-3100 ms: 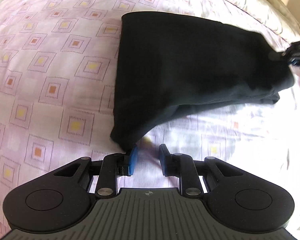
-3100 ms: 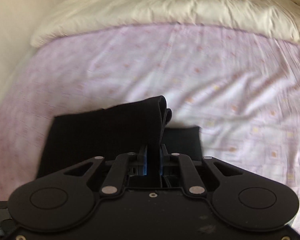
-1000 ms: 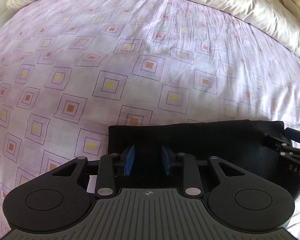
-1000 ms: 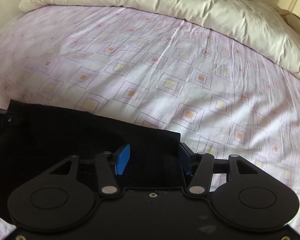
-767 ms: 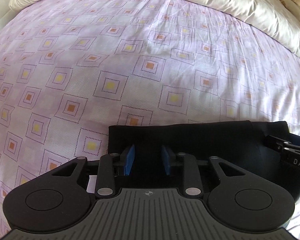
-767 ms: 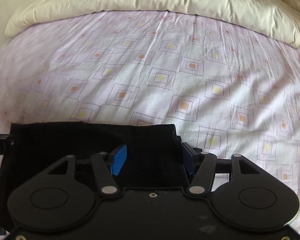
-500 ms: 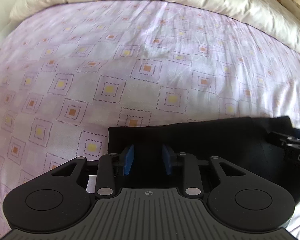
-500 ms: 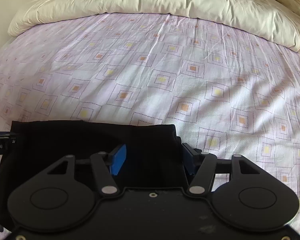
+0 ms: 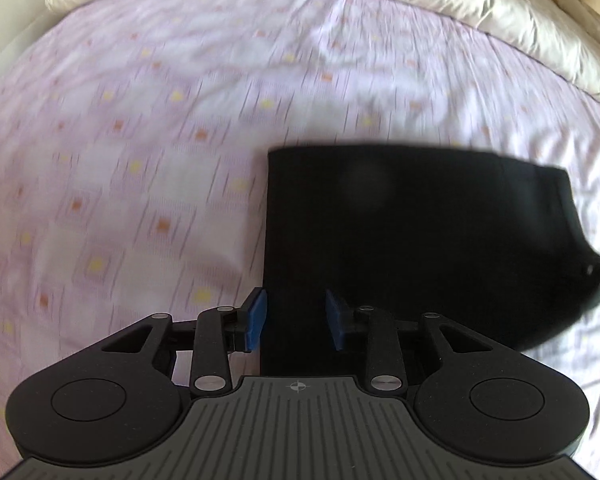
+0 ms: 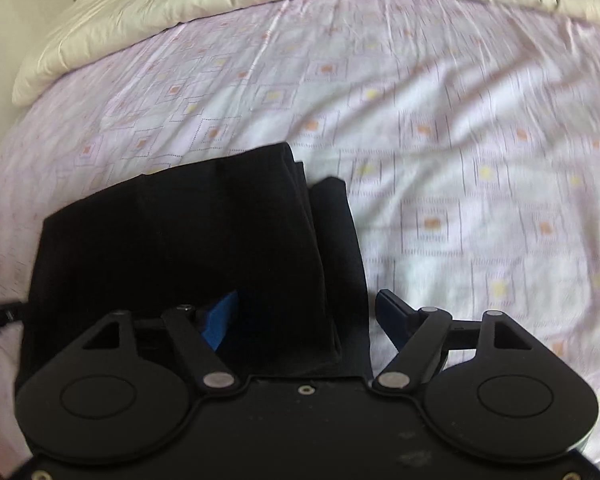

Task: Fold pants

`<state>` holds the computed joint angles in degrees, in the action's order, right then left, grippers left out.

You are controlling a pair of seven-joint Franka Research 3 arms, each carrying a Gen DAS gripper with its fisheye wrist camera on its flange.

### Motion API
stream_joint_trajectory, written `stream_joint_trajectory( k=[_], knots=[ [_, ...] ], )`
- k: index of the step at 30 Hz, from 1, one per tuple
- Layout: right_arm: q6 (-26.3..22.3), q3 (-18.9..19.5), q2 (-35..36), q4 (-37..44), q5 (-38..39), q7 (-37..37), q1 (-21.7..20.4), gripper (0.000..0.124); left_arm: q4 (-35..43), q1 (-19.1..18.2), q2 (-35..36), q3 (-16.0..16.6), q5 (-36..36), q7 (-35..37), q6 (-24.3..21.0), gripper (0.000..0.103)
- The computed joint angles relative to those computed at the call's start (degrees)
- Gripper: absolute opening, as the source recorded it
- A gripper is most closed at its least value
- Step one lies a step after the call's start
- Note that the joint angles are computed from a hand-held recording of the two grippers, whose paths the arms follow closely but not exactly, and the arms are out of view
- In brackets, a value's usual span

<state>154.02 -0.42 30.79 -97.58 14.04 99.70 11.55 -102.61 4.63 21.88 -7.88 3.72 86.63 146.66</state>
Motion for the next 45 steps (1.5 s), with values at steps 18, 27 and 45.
stream_joint_trajectory(
  k=[18, 27, 45],
  knots=[
    [-11.71, 6.94, 8.98, 14.74, 15.61, -19.42, -8.87, 0.093, 11.93, 5.84, 8.89, -6.25, -15.58, 8.49, -8.52, 0.076],
    [-8.67, 6.54, 2.95, 7.7, 20.87, -18.72, -8.18, 0.028, 6.91, 3.09, 4.44, -4.5, -14.14, 8.35, -3.47, 0.02],
    [1.95, 7.56, -10.0, -3.97, 21.85, -15.74, 2.08, 0.023, -2.37, 8.14, -8.11, -0.73, -18.52, 28.11, -0.04, 0.014]
  ],
)
